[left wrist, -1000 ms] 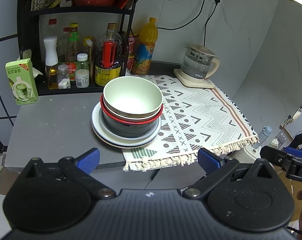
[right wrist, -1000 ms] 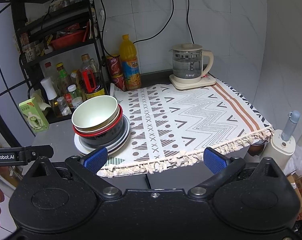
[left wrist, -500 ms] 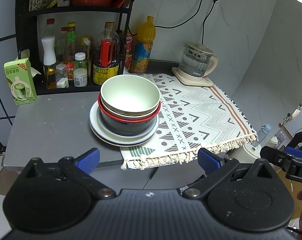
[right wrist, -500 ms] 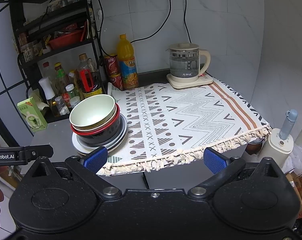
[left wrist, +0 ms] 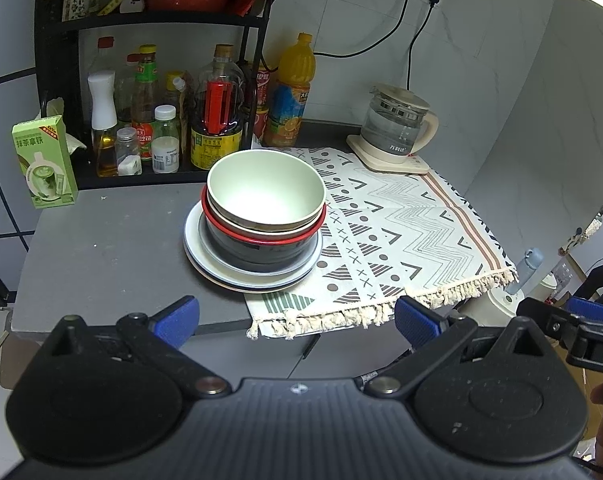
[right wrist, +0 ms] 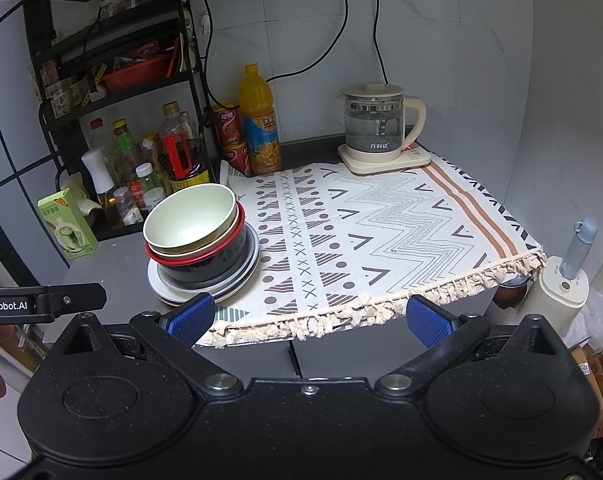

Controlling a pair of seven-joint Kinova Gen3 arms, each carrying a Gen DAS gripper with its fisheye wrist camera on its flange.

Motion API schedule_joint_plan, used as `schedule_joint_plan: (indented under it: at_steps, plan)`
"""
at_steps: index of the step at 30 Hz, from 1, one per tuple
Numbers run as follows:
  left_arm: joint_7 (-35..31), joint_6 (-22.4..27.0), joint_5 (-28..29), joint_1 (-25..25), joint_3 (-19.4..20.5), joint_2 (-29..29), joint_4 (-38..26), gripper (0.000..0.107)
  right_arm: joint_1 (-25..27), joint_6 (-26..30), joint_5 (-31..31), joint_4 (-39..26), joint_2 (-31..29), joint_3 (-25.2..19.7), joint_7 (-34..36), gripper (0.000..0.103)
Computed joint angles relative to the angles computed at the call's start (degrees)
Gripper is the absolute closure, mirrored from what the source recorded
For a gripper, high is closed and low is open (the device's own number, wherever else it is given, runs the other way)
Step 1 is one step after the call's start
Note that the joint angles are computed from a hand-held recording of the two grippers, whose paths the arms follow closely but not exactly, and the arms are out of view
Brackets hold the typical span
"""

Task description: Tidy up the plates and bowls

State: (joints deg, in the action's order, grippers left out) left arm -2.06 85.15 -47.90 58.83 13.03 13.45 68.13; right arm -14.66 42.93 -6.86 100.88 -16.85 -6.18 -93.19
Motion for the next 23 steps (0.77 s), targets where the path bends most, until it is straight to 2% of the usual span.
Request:
schedule_joint_plan:
  at_steps: [23]
  plan:
    - [-2.3, -1.5, 2.0, -1.3, -0.8, 0.8, -0.9, 0.005, 0.1, 0.1, 0.2, 0.0, 1.0, 0.2, -0.7, 0.000]
